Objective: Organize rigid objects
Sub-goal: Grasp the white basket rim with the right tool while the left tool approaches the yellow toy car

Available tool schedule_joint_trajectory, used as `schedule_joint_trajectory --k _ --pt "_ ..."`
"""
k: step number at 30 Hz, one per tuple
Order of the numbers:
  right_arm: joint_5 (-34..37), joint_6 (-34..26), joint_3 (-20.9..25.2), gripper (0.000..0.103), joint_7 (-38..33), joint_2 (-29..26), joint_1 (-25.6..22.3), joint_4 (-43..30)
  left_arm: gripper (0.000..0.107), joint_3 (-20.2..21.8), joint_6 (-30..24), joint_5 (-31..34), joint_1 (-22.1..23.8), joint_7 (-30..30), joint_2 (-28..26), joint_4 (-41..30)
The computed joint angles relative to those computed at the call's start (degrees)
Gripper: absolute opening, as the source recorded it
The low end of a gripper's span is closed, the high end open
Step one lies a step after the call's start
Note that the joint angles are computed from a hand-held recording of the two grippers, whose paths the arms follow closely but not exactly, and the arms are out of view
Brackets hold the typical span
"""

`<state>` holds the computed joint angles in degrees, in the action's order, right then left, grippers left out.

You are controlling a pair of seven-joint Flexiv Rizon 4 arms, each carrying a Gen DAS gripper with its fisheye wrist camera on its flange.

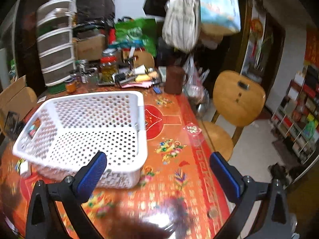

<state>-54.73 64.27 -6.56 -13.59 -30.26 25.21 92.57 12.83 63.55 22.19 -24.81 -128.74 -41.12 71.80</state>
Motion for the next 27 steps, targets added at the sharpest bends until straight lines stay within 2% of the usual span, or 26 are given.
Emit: schedule_joint_trajectory --k 2,4,7,8,10,13,17,21,23,25,27 --pt "7.6 1.4 3.4 0.092 -5.6 -3.3 -3.3 -3.6 0.102 -2.3 -0.3 -1.9 2.2 3.5 -1.5 -1.0" --pt "11.4 4.8 3.9 0.082 -7.9 -4.8 -4.4 -4.3 0.102 -4.5 -0.4 -4.4 4.1 7.1 -2.8 -1.6" --pt "15.7 10.4 4.1 0.066 -10.3 -6.3 -5.2 -4.2 0.102 -4.3 -0.3 -6.6 4.5 8.3 -4.2 -2.1" --pt "16.9 11.1 4.2 0.063 -11.2 -7.0 -5.2 -4.5 0.102 -3.9 -0.5 -6.9 4.2 8.5 -4.5 -2.2" --pt "19.4 11.9 5.1 0.049 -13.8 -8.1 -5.5 -5.4 0.102 -3.7 -1.5 -7.8 4.3 9.4 -5.5 -3.3" --pt "21.4 12.9 3.7 0.035 -14.6 -8.0 -3.9 -4.9 0.102 -4.2 -1.5 -9.1 4.9 10.8 -6.6 -3.9" --pt "21.0 14.1 -1.8 0.024 -12.7 -7.6 0.6 -3.8 0.1 -4.4 -0.7 -10.7 5.3 12.5 -8.0 -4.4" --pt "21.1 13.5 -3.4 0.018 -11.8 -7.6 2.0 -3.9 0.094 -3.4 -1.5 -10.3 4.4 13.8 -9.1 -5.9" --pt "21.1 12.8 -3.5 0.017 -11.5 -7.9 2.1 -4.3 0.087 -2.2 -3.2 -9.8 3.7 13.5 -9.6 -7.0" --pt "21.1 12.1 -3.3 0.017 -11.6 -8.1 2.2 -4.8 0.078 -4.1 -2.4 -10.8 5.0 14.9 -9.4 -6.1" --pt "20.5 11.2 -3.7 0.017 -11.3 -8.1 2.6 -5.1 0.077 -4.3 -1.9 -11.2 5.1 15.5 -9.3 -5.8"
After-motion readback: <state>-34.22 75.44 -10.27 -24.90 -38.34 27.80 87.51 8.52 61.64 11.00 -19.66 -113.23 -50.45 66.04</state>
